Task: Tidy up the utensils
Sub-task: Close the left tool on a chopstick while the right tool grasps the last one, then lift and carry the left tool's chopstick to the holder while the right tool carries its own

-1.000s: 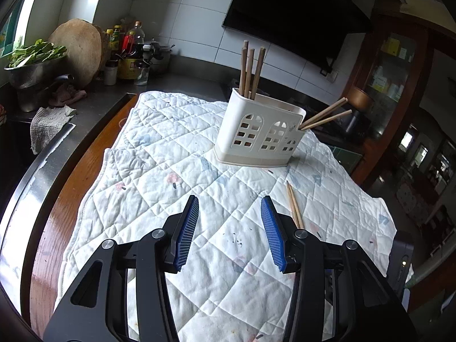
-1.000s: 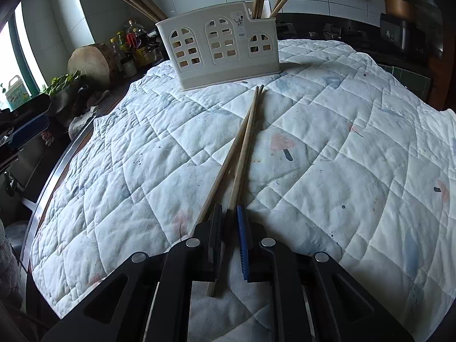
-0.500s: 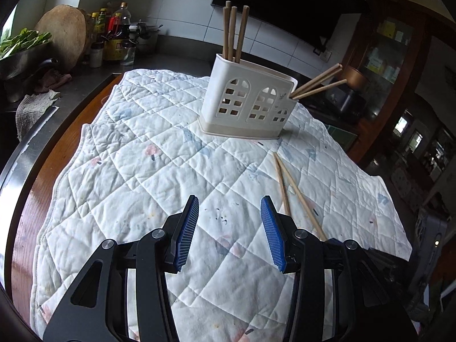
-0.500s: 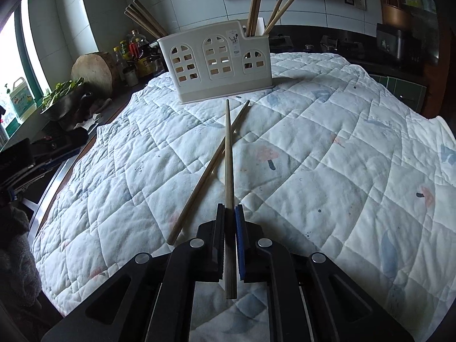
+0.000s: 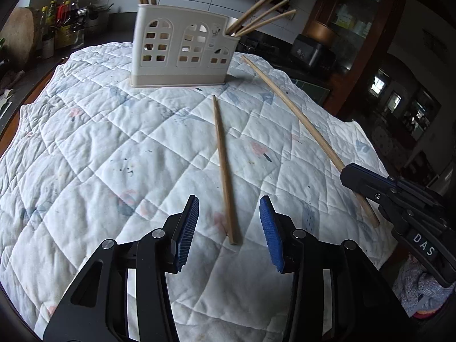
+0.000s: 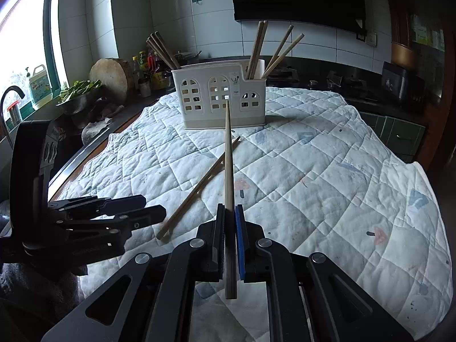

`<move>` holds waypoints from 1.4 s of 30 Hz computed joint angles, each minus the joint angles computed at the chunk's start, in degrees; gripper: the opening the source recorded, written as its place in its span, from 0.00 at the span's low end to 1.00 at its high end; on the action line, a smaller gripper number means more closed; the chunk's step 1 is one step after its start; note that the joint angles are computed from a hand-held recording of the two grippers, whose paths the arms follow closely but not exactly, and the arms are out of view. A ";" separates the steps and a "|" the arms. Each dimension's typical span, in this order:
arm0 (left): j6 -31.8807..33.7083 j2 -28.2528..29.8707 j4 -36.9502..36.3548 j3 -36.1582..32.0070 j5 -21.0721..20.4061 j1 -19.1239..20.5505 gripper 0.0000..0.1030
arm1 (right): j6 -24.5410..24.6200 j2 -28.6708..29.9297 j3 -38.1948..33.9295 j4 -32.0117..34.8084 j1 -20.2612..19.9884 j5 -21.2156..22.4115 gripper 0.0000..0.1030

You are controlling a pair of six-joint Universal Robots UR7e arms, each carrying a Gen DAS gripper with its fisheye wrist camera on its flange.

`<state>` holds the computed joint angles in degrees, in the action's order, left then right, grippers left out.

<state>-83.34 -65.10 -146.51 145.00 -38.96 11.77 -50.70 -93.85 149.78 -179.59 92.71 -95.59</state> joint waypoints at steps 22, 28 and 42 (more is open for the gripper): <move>-2.47 0.75 8.78 -4.56 0.85 3.20 0.05 | -3.90 -2.95 0.48 4.17 -3.93 -0.27 0.07; -4.73 -3.45 15.24 -5.10 3.71 0.39 0.05 | -3.77 -3.68 -0.74 5.15 -2.48 0.31 0.07; -5.59 -12.21 26.76 -7.65 9.87 -1.88 0.05 | 0.84 0.32 -12.60 12.35 7.30 1.70 0.07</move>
